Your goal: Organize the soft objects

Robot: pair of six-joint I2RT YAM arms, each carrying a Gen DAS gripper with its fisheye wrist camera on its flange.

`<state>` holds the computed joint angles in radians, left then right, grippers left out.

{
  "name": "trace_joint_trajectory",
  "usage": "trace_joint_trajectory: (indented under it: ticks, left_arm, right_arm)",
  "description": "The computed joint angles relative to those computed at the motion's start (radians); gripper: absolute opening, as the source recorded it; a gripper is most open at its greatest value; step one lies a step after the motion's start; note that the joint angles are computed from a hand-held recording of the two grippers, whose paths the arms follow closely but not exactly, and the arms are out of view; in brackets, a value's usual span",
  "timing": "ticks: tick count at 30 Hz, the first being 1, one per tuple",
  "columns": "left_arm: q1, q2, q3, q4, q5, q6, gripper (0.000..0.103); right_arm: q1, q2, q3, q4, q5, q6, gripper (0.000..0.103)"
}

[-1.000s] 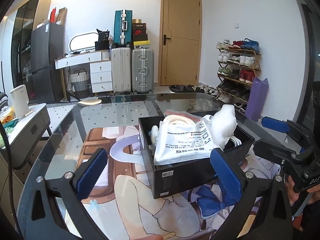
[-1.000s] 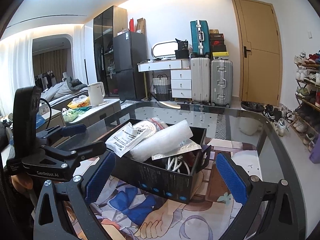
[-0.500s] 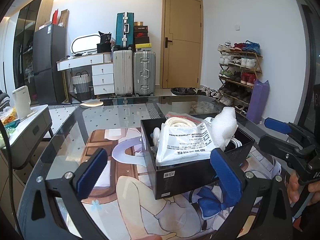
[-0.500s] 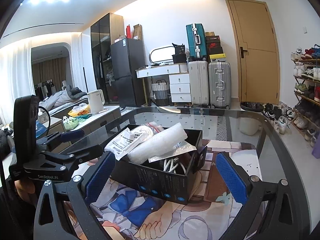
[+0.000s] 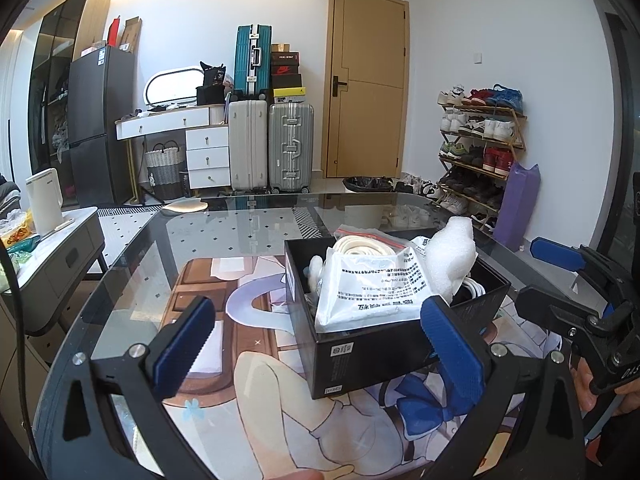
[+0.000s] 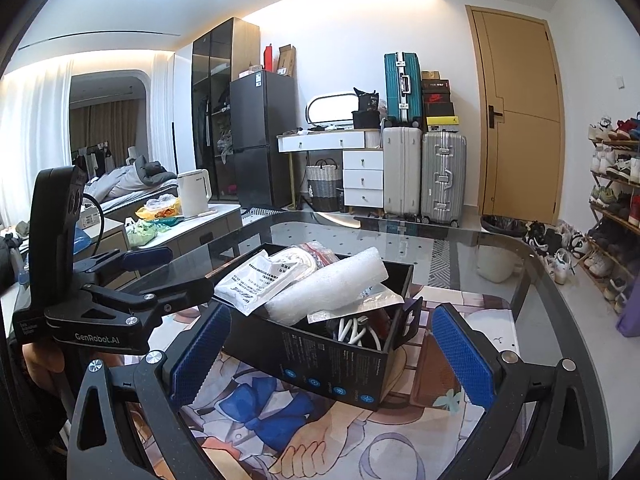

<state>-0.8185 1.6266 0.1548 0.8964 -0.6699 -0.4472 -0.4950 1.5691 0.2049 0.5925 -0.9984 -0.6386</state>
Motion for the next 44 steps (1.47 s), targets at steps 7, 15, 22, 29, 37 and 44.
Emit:
trace_joint_trajectory:
  ticks: [7, 15, 22, 29, 37, 44]
  left_arm:
    - [0.004, -0.008, 0.0, -0.008, 0.005, 0.003, 0.103]
    - [0.006, -0.012, 0.001, -0.011, 0.006, 0.005, 0.103]
    - [0.005, -0.01, 0.002, -0.011, 0.004, 0.004, 0.103]
    - [0.005, -0.016, 0.0, -0.015, 0.005, 0.005, 0.103]
    - [0.003, -0.014, 0.0, -0.013, 0.004, 0.004, 0.103]
    - [-0.003, -0.028, 0.0, -0.025, -0.004, 0.006, 0.103]
  right_arm:
    - [0.0, 0.001, 0.003, -0.004, 0.0, -0.004, 0.102]
    - [0.003, 0.002, 0.004, -0.001, 0.001, 0.001, 0.102]
    - [0.003, 0.002, 0.004, -0.001, 0.001, 0.002, 0.102]
    - [0.002, 0.001, 0.004, -0.002, 0.002, 0.001, 0.102]
    - [0.002, 0.002, 0.004, -0.001, 0.001, 0.001, 0.102]
    - [0.002, 0.002, 0.004, -0.001, 0.002, 0.001, 0.102]
